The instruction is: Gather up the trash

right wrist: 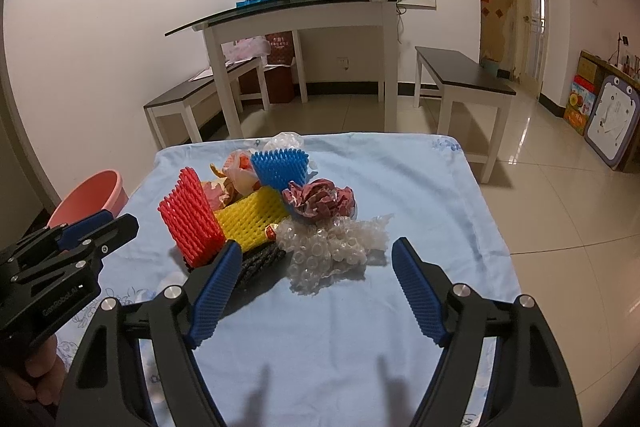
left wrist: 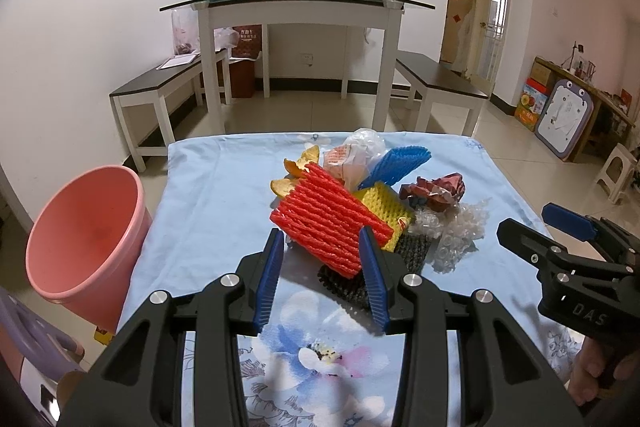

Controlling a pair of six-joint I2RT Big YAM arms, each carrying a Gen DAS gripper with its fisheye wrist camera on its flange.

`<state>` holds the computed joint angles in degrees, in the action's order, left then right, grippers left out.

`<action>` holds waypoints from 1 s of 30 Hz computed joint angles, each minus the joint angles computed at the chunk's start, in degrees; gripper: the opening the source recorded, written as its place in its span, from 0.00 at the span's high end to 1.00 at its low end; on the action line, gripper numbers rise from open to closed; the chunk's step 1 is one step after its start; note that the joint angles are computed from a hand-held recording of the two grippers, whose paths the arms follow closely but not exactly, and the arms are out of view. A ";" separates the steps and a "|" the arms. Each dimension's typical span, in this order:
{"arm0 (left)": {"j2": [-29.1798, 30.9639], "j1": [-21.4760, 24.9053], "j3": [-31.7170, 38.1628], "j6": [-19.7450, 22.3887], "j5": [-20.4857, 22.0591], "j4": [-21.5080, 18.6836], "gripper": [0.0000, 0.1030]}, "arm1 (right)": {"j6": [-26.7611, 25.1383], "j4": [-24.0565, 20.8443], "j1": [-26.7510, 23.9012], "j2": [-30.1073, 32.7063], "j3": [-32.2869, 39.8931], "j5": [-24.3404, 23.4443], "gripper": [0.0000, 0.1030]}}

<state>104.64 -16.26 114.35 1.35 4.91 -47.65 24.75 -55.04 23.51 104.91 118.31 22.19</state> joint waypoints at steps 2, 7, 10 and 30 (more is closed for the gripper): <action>-0.04 -0.03 -0.10 -0.14 0.09 0.06 0.61 | 0.01 0.06 -0.01 0.00 -0.03 0.00 0.26; 0.09 0.11 0.18 -0.29 0.16 -0.37 0.61 | 0.01 0.06 -0.03 0.01 -0.04 -0.02 0.27; 0.05 0.26 0.02 -0.49 0.13 -0.29 0.61 | -0.01 0.06 -0.05 0.01 -0.05 -0.09 0.27; 0.80 0.55 -0.12 0.17 4.33 -1.92 0.61 | 1.56 0.69 -0.46 -0.34 -1.67 -0.35 0.29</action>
